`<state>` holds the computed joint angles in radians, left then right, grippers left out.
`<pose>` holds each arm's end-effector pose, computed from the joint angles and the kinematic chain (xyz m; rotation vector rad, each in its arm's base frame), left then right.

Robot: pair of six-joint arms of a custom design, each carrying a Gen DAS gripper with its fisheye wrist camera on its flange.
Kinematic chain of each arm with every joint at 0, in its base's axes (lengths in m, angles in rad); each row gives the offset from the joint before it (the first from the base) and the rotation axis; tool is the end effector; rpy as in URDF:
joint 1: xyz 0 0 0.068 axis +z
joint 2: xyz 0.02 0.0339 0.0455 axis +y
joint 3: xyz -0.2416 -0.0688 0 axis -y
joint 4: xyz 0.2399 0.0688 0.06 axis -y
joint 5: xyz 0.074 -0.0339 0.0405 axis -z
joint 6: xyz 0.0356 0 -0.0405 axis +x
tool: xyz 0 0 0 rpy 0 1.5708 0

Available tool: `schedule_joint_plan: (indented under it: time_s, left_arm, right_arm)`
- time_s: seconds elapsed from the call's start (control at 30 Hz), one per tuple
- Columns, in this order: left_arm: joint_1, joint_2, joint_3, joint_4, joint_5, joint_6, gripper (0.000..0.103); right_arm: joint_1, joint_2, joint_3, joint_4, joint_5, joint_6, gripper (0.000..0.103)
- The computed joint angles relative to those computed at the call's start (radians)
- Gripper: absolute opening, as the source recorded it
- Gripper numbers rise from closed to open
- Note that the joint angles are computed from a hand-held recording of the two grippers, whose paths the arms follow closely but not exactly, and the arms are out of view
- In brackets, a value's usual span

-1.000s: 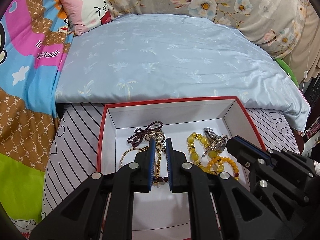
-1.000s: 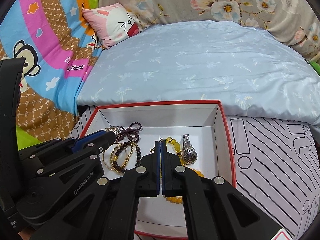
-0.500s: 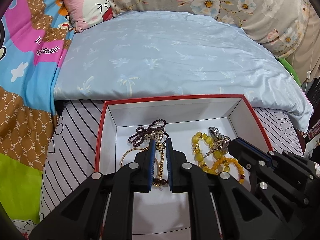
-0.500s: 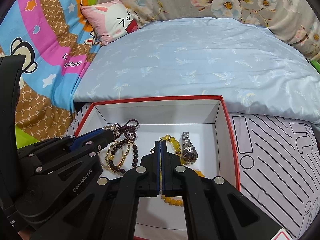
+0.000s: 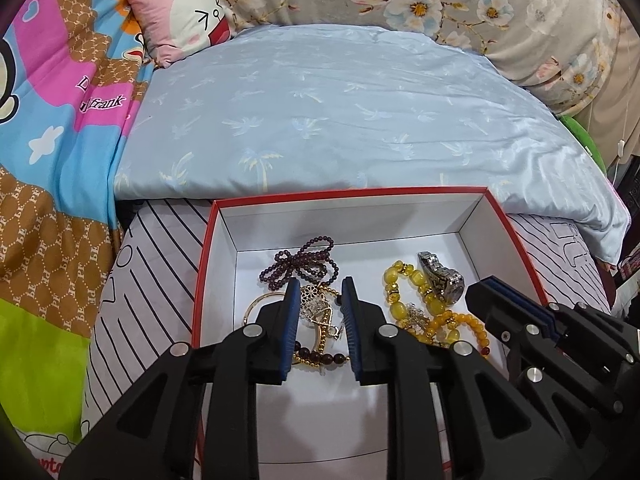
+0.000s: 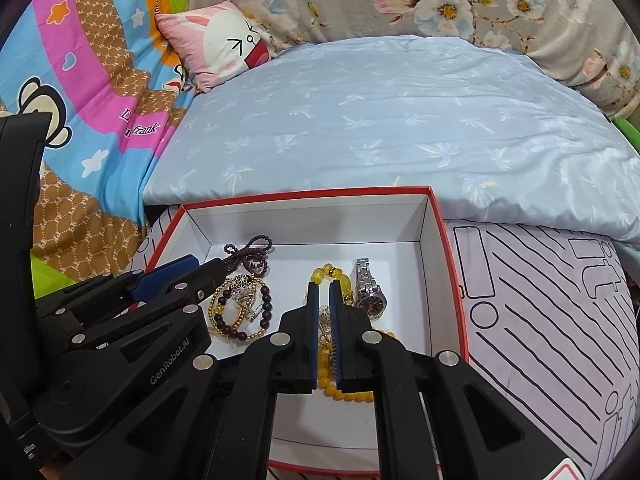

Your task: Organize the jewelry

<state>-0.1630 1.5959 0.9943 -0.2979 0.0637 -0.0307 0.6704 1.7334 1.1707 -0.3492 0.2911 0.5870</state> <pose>0.3212 -0.0551 0.1830 0.1910 2.4674 -0.1620 0.2886 0.2158 0.1892 0.0204 2.4402 0.2011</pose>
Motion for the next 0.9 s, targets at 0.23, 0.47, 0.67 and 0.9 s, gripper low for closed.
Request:
schedule_joint_plan:
  time_s: [0.23, 0.47, 0.67, 0.9]
  left_arm:
    - [-0.008, -0.051, -0.019, -0.019, -0.010, -0.005, 0.020]
    - [-0.024, -0.140, -0.065, -0.042, -0.030, -0.007, 0.020]
    - [-0.032, -0.243, -0.125, -0.087, -0.020, -0.014, 0.020]
    - [-0.054, -0.405, -0.217, -0.155, -0.023, -0.031, 0.020]
  right_arm:
    - [0.018, -0.043, -0.013, -0.029, 0.024, 0.005, 0.011]
    - [0.056, -0.120, -0.062, -0.058, 0.074, 0.041, 0.020]
    - [0.109, -0.188, -0.096, -0.115, 0.128, 0.086, 0.020]
    - [0.201, -0.283, -0.161, -0.188, 0.189, 0.190, 0.022]
